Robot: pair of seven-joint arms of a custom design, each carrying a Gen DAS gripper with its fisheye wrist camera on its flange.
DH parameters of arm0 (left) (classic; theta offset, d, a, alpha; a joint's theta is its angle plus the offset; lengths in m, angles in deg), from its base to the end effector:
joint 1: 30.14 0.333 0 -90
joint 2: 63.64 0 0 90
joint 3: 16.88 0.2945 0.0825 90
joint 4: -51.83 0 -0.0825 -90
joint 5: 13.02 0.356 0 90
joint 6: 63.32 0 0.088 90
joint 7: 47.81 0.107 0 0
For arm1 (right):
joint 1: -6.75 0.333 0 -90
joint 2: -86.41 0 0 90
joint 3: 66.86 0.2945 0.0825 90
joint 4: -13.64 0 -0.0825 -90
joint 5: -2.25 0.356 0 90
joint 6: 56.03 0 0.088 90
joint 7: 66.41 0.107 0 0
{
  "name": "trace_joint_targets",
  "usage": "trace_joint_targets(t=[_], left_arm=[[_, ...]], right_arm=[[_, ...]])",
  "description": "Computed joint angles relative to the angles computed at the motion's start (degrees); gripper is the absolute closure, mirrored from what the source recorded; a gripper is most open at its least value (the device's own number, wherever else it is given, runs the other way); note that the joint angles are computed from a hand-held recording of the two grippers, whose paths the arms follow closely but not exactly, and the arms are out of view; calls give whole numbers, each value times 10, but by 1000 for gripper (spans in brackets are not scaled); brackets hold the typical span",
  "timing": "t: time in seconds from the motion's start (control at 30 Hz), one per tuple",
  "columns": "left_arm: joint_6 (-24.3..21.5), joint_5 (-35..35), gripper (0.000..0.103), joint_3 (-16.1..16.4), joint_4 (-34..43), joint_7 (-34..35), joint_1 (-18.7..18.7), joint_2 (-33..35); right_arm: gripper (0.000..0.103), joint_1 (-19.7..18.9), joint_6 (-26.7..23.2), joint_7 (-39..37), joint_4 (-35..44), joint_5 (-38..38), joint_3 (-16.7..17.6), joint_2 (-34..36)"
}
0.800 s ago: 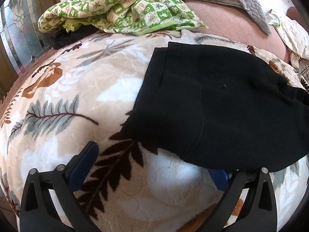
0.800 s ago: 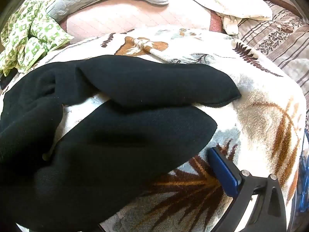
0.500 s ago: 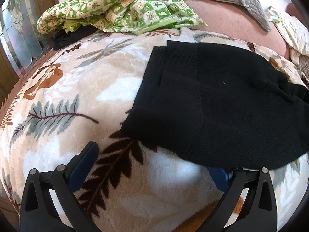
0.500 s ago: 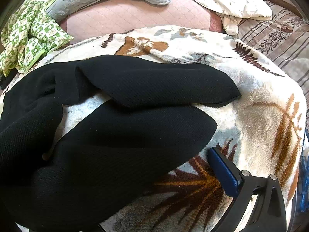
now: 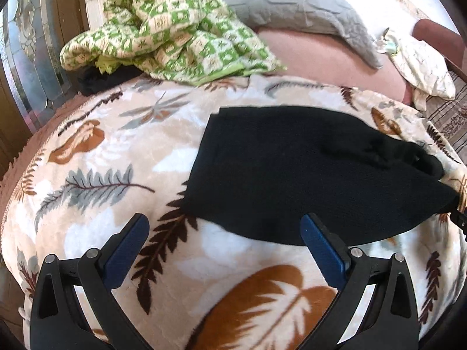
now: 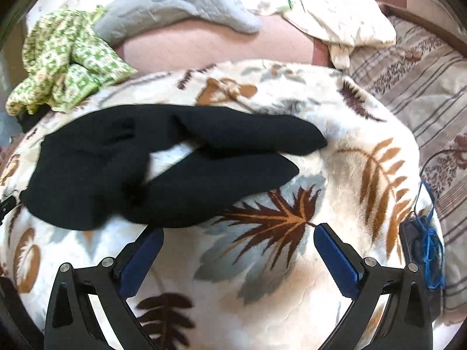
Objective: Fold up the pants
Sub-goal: 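Position both grippers open over the black pants' waistband edge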
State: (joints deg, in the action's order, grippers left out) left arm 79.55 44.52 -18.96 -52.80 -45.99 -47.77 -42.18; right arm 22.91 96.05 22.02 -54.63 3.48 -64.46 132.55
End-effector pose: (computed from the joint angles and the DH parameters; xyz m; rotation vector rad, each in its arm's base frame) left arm 0.5963 -0.2166 0.3549 -2.0881 1.2967 -0.4766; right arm 0.7268 0.2317 0.3750 -2.0601 1.4992 -0.4741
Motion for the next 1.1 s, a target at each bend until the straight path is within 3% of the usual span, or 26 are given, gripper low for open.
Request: trace_joint_targets(t=[0.13, 0.2, 0.33, 0.6, 1.1], left_arm=[[4, 10, 0, -2, 5, -6, -4, -4], [16, 8, 0, -3, 2, -10, -2, -9], [41, 0, 0, -5, -3, -14, 2, -16], [13, 20, 0, -1, 21, -17, -17, 4], [22, -3, 0, 1, 34, -3, -17, 15]], right_arm=[[0, -6, 67, -25, -61, 27, 19, -36], [0, 18, 69, 3, -55, -3, -5, -32], [0, 9, 47, -3, -36, 5, 14, -25], [0, 6, 50, -14, -35, 26, 31, -26], [0, 12, 56, -15, -30, 34, 26, -19]])
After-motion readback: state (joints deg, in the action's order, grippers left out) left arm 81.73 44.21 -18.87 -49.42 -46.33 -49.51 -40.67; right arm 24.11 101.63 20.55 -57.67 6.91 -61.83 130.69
